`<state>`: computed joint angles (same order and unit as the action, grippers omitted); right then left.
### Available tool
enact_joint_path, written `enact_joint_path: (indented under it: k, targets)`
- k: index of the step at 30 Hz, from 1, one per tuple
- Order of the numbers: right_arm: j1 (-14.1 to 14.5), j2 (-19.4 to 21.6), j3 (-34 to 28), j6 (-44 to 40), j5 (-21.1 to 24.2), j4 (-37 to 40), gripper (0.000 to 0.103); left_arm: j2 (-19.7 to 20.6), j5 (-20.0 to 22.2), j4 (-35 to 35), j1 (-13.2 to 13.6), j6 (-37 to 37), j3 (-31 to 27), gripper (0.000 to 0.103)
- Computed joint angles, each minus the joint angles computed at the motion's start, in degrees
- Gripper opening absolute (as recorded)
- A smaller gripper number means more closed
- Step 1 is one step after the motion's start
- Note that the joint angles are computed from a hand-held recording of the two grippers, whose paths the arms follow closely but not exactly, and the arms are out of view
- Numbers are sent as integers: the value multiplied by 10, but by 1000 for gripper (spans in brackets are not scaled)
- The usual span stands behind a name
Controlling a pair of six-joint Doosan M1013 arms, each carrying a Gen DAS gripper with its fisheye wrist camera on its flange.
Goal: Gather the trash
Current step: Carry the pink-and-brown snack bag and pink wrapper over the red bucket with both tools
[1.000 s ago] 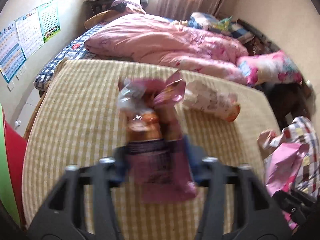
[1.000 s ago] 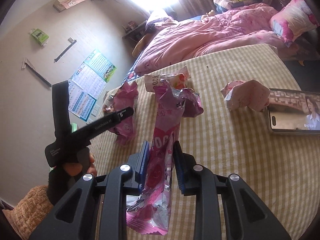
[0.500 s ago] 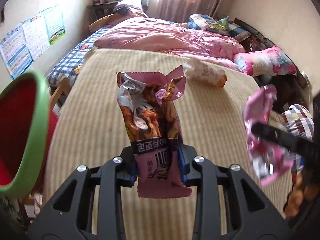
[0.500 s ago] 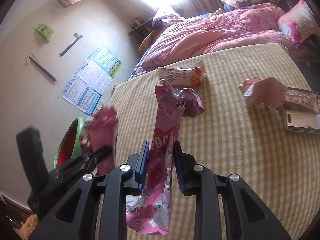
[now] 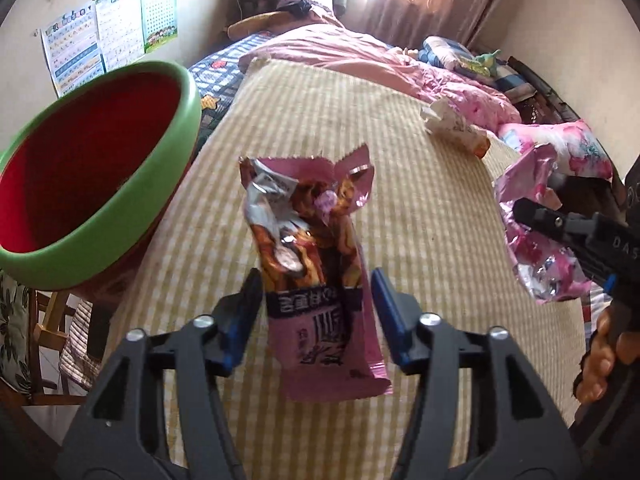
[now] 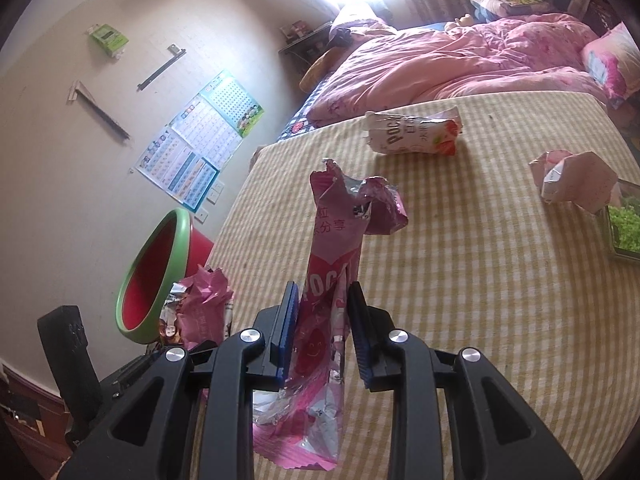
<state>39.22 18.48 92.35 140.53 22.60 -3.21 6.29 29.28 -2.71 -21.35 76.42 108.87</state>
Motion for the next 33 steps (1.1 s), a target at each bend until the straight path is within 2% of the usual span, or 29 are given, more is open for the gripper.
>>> enact_joint_path:
  k: [4,6,10,13,18,21,33]
  targets:
    - [2,3,-3,-4,3,3,27,-2,-7,-19,6,15,1,63]
    - [3,4,-5,-3,5,0,27,1,-5,-21,9,5,0,70]
    - [7,4,-6,6,6,-13,27,10,-1,-68,15,36,-4,70]
    - [9,4,-7,12,6,-20,27,12,1,-73,12,48,-5,64]
    - [15,6,-14,27,12,-47,28,13,10,-103,18,70,-1,37]
    - [19,8,-19,39,18,-71,28,6,0,-98,19,73,3,33]
    - [34,19,-47,32,28,-99,28,-27,-39,-103,32,85,15,32]
